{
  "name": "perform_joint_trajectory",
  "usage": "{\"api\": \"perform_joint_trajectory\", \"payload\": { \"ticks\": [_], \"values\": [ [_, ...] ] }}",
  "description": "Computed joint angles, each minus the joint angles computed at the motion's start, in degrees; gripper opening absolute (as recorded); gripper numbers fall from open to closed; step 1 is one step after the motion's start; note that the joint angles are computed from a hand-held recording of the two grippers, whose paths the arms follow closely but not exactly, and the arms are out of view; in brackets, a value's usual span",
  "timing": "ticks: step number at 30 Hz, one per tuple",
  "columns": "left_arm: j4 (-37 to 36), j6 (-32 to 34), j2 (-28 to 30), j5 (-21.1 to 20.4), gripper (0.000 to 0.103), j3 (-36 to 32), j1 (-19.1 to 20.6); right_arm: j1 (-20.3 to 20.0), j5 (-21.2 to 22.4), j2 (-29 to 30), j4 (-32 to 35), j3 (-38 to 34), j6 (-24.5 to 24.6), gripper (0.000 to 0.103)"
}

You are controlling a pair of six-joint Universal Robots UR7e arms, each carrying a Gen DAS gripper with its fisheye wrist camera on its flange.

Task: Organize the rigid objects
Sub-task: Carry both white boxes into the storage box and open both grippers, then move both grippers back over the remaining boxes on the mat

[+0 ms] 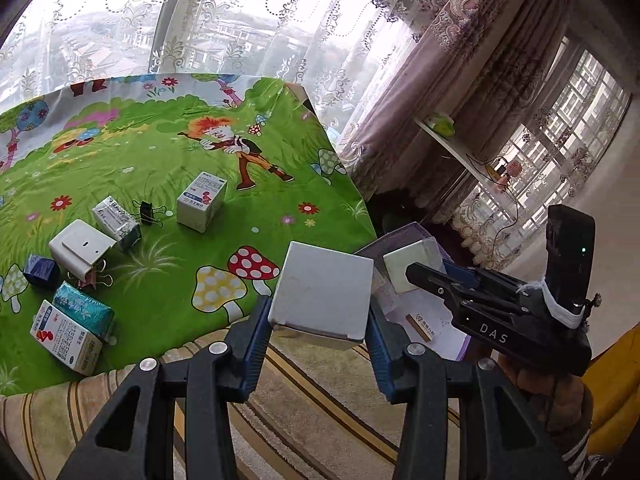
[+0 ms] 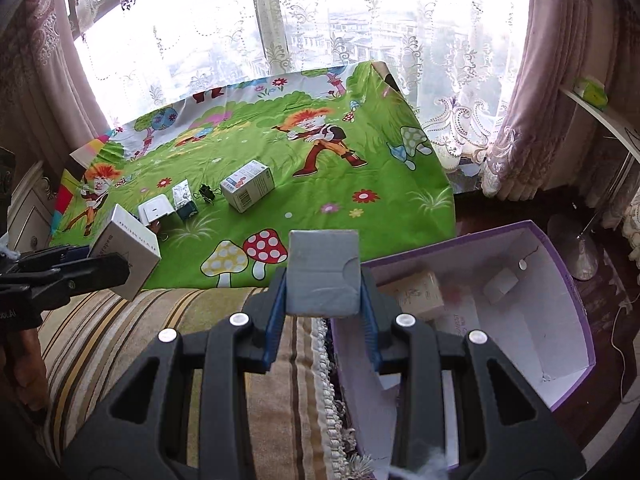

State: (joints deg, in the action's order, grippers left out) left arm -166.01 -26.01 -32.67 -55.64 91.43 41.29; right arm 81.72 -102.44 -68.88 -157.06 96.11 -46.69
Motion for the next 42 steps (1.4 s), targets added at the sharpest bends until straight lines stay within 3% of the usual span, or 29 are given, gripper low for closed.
{"api": "perform_joint_trajectory", "payload": {
  "ticks": [7, 13, 18, 22, 24, 26, 33, 37, 42],
  "values": [
    [7.31, -0.92, 5.44, -6.36, 0.046, -8.42, 0.01, -3.46, 0.03, -1.74, -0.41, -0.6, 0.72, 0.038],
    [11.92, -0.51, 9.52, -8.63, 0.046, -13.87, -0.69, -5.54, 0.35, -2.84, -1.17, -0.63, 1.05, 0.038],
    [12.52, 1.05, 11.34, -10.93, 0.046, -16.0, -0.76, -6.58, 0.09, -3.53, -2.87, -0.56, 1.49, 0.038],
    [10.69, 3.83, 11.96, -15.73, 0.049, -16.58, -0.27, -7.2, 0.64, -4.17, -4.23, -0.33, 1.77, 0.038],
    [10.09, 4.63, 12.28, -17.11, 0.059, -16.86, -0.24, -7.44, 0.85, -4.36, -3.95, -0.46, 2.25, 0.038],
    [9.51, 4.85, 12.28, -17.48, 0.066, -16.63, -0.35, -7.36, 0.15, -4.15, -4.37, -0.59, 2.14, 0.039],
    [8.08, 3.59, 11.57, -17.22, 0.067, -15.56, -0.07, -7.22, 0.69, -4.27, -3.7, 0.08, 1.36, 0.039],
    [6.9, 3.31, 10.85, -16.67, 0.068, -14.4, 0.0, -7.55, 2.74, -4.61, -2.02, -0.09, 2.76, 0.065],
    [5.32, 2.38, 9.64, -15.52, 0.069, -12.65, 0.13, -7.16, 2.53, -4.6, -1.59, 0.17, 2.27, 0.068]
  ]
}}
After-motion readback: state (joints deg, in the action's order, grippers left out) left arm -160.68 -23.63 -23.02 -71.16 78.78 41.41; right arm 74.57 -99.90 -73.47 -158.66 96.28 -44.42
